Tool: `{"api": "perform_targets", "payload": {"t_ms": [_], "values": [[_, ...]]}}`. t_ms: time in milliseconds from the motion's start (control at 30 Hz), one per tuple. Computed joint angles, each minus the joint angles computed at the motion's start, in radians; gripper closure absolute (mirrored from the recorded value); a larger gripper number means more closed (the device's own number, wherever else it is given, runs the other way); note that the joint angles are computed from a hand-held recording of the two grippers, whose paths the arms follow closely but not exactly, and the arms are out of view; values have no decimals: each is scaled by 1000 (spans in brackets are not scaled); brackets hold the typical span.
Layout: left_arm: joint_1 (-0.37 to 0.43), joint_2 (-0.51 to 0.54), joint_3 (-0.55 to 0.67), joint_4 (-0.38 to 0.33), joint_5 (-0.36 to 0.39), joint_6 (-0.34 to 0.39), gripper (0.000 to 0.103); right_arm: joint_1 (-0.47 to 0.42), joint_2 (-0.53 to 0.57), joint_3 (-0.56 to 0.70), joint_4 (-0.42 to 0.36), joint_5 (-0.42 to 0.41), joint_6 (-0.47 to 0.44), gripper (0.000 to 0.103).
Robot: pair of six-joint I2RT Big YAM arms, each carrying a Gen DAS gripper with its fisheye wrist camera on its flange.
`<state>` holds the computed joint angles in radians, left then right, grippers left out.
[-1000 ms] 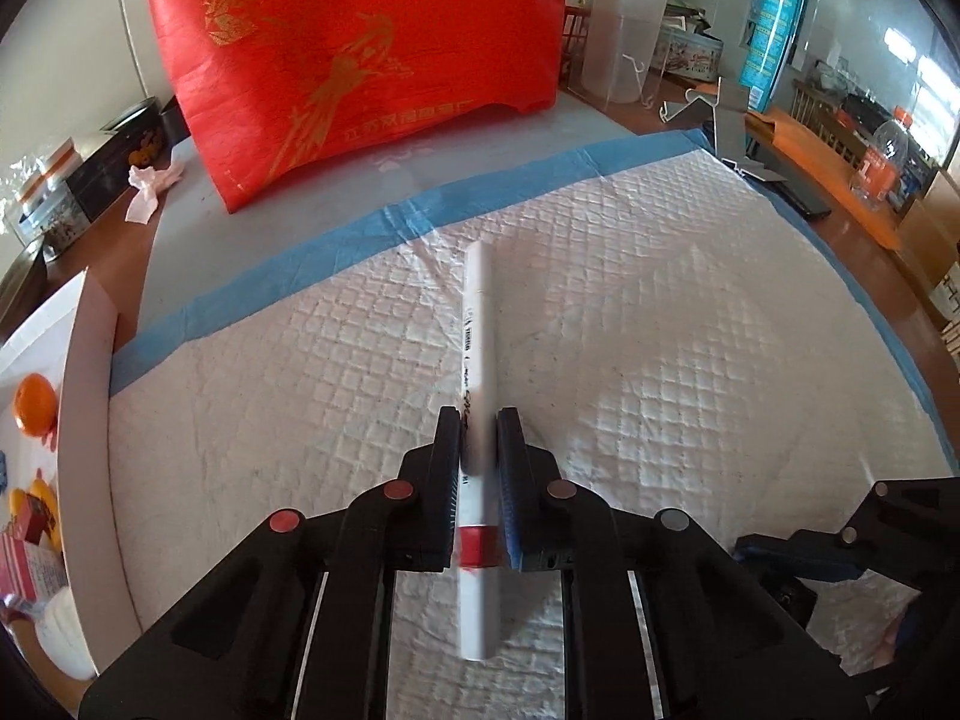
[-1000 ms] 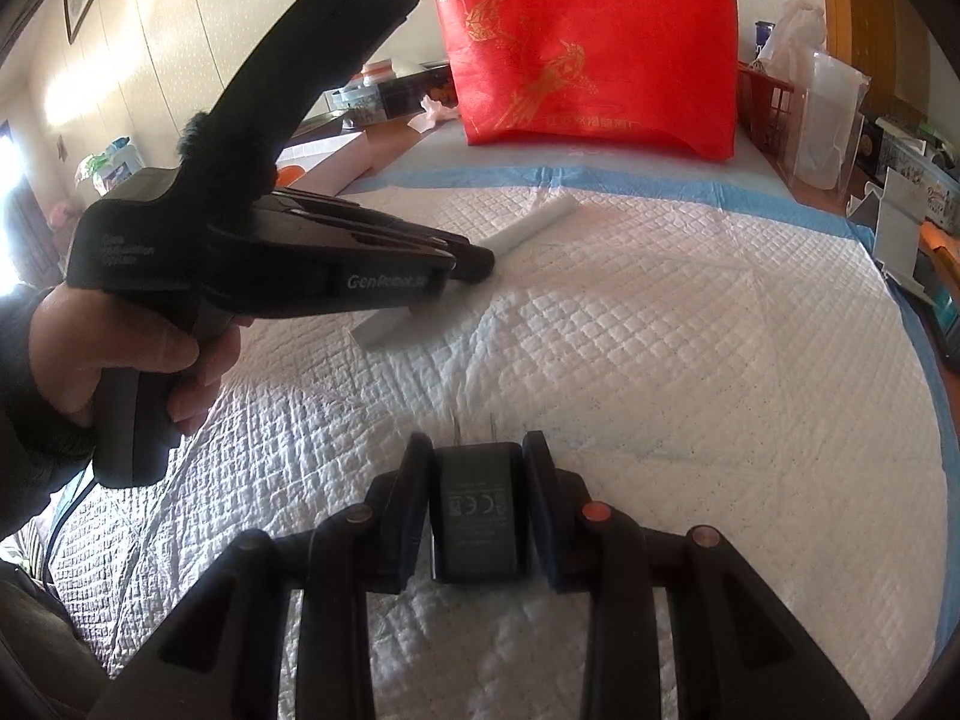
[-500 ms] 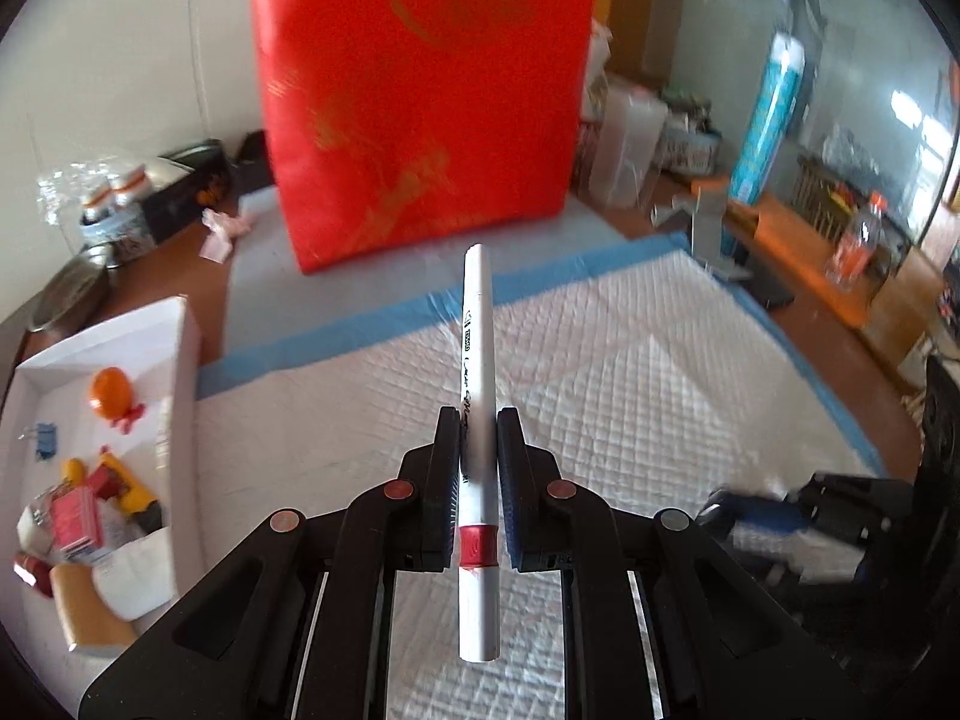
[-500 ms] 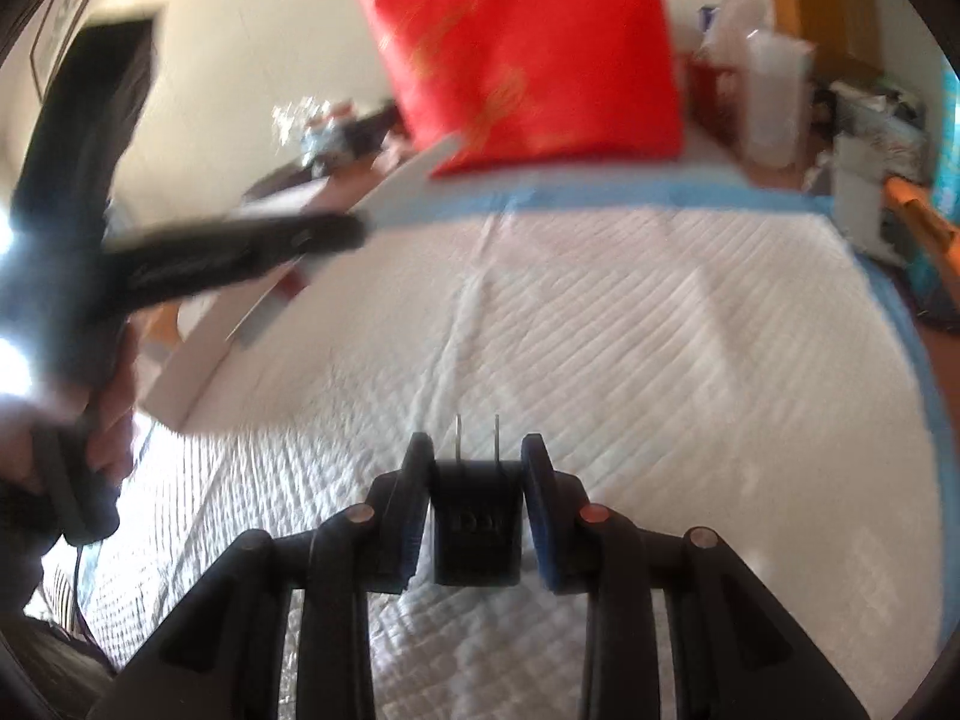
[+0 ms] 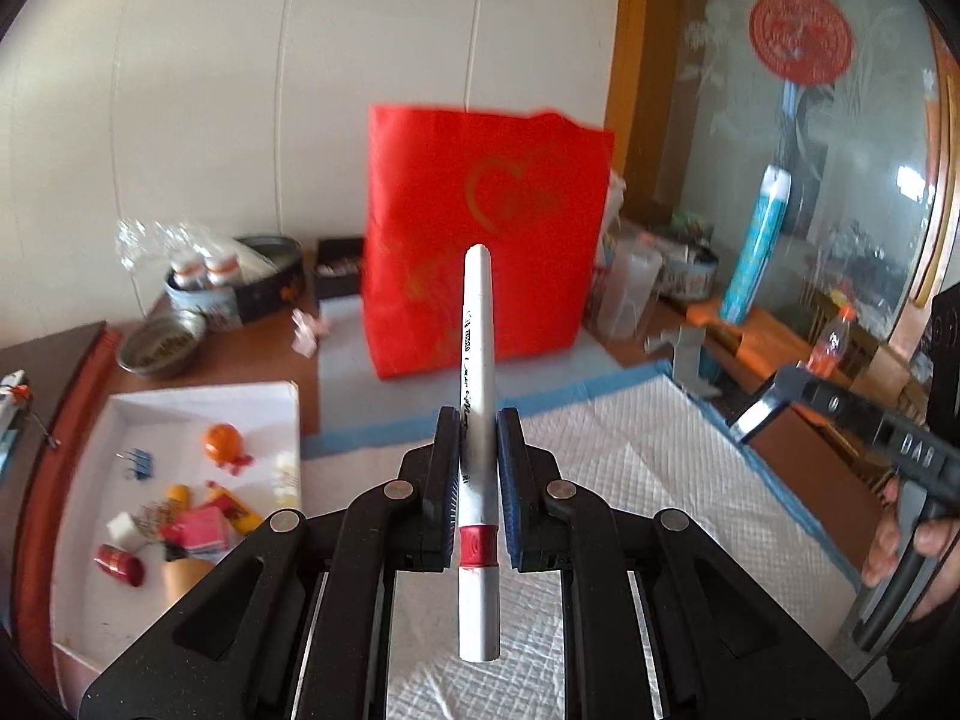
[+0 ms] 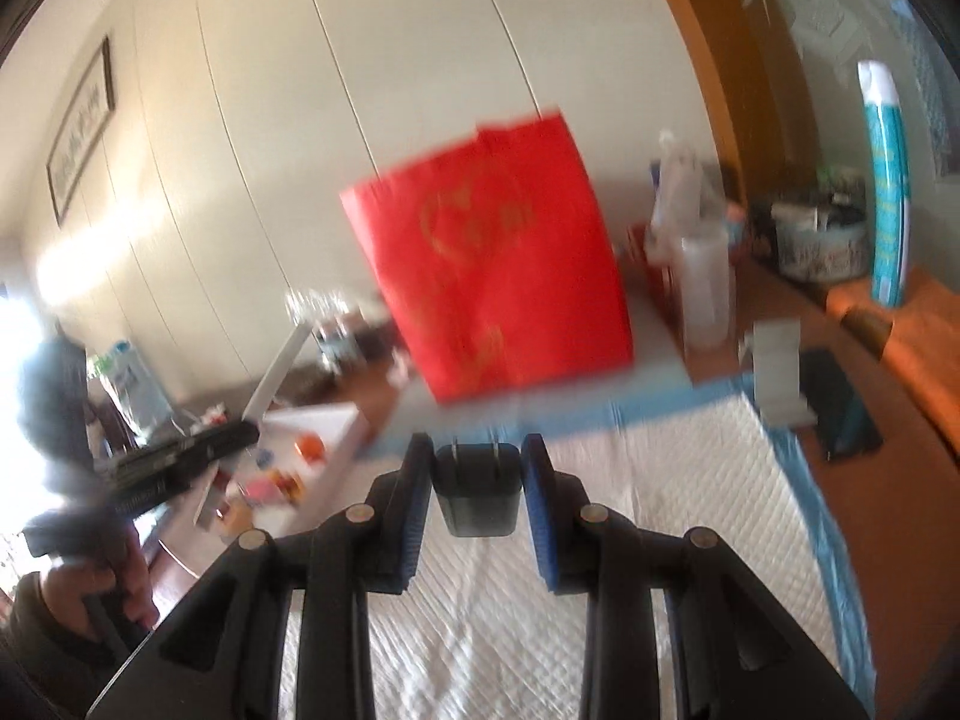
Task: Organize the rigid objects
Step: 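Carry the white marker and black charger over the tray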
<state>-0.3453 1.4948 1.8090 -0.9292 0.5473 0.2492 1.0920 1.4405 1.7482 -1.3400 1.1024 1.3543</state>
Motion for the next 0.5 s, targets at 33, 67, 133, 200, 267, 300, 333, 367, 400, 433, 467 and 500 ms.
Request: {"api": "perform_targets", "payload": {"t_ms": [33,67,133,200,267,300,333,367,400,433,467,500], "values": [[9,-7,-2,7,1,-2,91,4,1,15,8,20,-21,74],[19,-16,-6,17,4,-7,91,1,-3,19,26,29,-50,74],[40,-37,-14,43,5,-19,91,6,4,52,54,67,-105,74],[62,-54,-22,68,-2,-28,91,6,3,58,111,88,-166,73],[90,-60,-18,84,-2,-41,91,7,6,70,171,106,-236,73],[104,-62,-16,89,-1,-48,91,6,6,76,222,112,-294,73],[119,-64,-16,96,-1,-56,91,5,9,79,249,114,-323,73],[132,-64,-15,101,-4,-62,91,2,11,82,290,113,-370,74],[144,-64,-14,105,-7,-67,91,0,16,87,334,110,-417,73],[161,-64,-16,110,-7,-73,91,-1,22,91,363,106,-448,73],[176,-63,-14,111,-8,-79,91,-5,26,92,398,96,-484,73],[190,-62,-13,112,-9,-83,91,-10,34,96,431,83,-518,73]]}}
